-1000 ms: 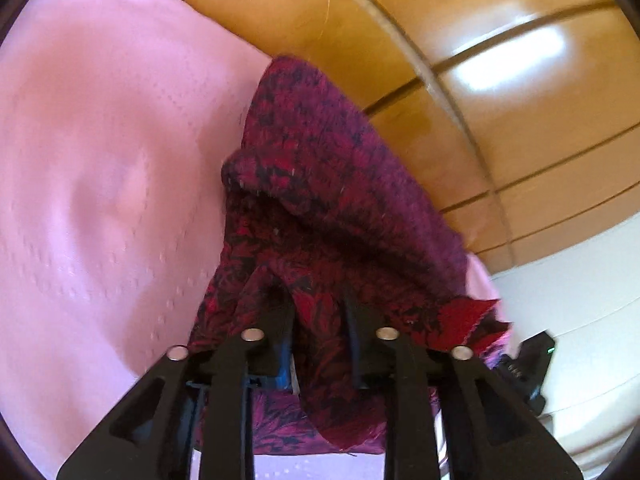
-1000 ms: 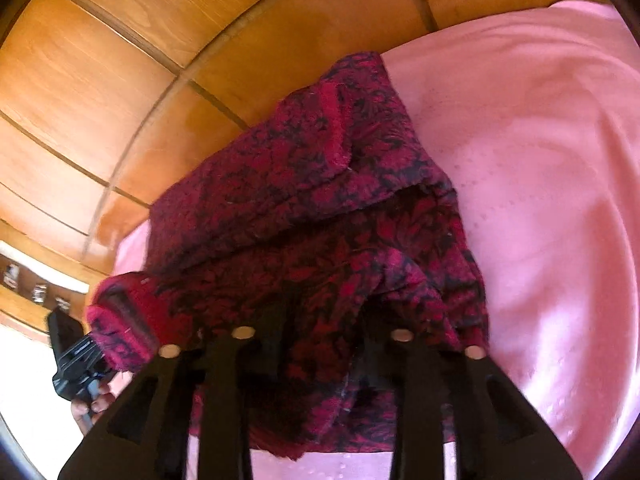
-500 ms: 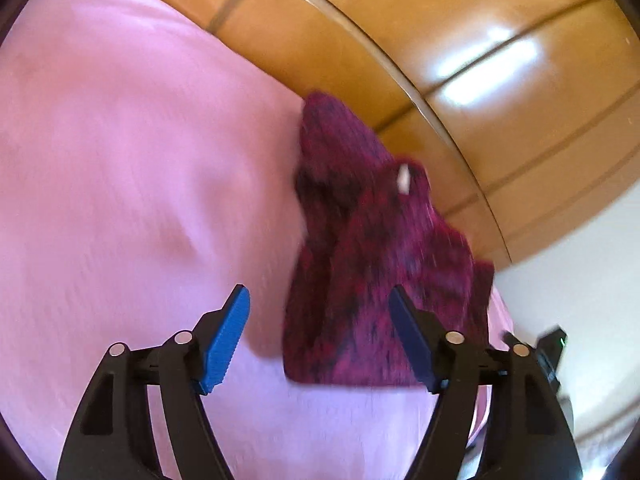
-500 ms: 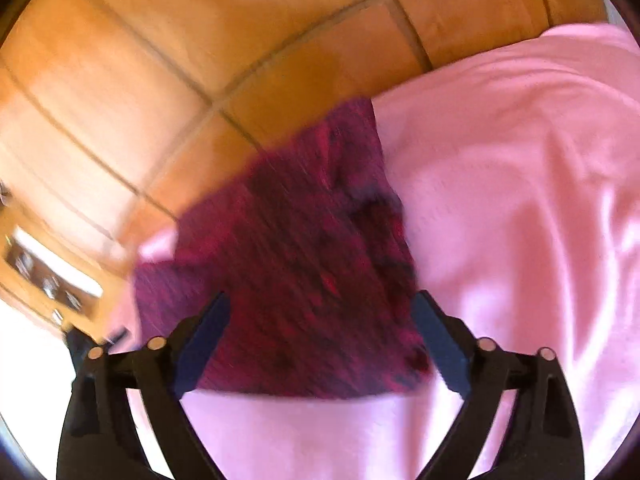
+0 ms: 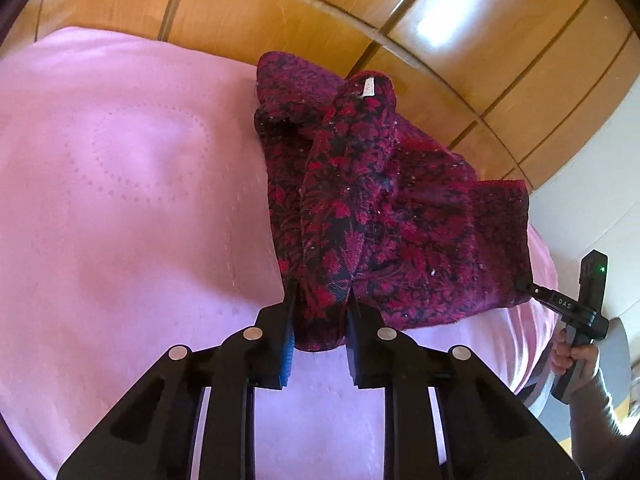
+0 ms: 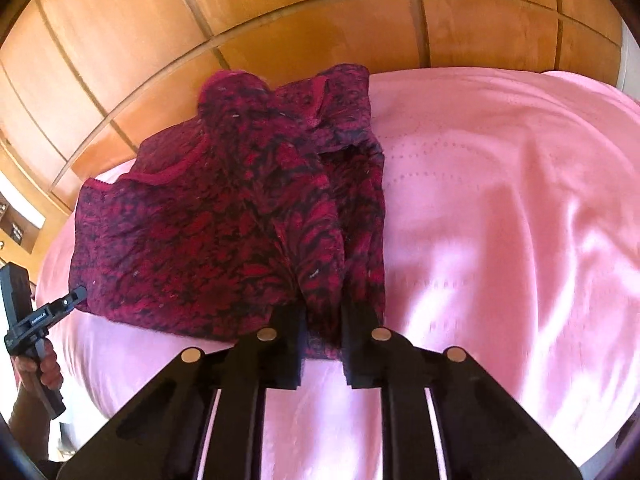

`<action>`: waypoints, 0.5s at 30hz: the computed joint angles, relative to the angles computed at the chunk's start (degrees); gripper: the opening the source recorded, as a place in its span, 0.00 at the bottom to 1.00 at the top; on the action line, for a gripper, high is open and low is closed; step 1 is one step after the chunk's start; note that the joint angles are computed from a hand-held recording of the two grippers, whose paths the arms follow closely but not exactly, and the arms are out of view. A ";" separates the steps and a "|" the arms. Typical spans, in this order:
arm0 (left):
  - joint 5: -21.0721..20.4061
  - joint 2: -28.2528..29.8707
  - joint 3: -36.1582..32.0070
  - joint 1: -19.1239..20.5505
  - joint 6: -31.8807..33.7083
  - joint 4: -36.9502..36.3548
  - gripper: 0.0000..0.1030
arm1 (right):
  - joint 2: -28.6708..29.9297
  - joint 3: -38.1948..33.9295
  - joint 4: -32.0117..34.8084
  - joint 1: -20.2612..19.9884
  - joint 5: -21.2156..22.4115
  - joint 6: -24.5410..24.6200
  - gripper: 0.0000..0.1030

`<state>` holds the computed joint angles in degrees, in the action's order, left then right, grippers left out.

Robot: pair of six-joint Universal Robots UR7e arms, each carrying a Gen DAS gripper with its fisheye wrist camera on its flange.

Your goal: Fold small clothes

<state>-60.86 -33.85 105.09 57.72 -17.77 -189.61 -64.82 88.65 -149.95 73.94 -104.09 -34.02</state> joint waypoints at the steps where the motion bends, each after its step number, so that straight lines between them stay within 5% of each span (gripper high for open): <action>1: -0.37 -0.43 1.16 -0.34 -0.62 -0.96 0.18 | -0.06 0.15 0.00 0.10 0.38 0.67 0.12; 8: -1.76 -3.60 11.11 -3.16 -6.21 -5.79 0.18 | -7.91 6.37 4.81 -2.17 5.75 4.13 0.11; 15: -1.06 -5.94 23.44 -8.69 -16.61 -8.12 0.19 | -16.87 14.20 12.42 -6.31 4.35 3.98 0.11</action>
<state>-61.92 -39.79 128.53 49.03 -34.39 -197.72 -81.69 102.86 -137.53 67.64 -99.74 -30.04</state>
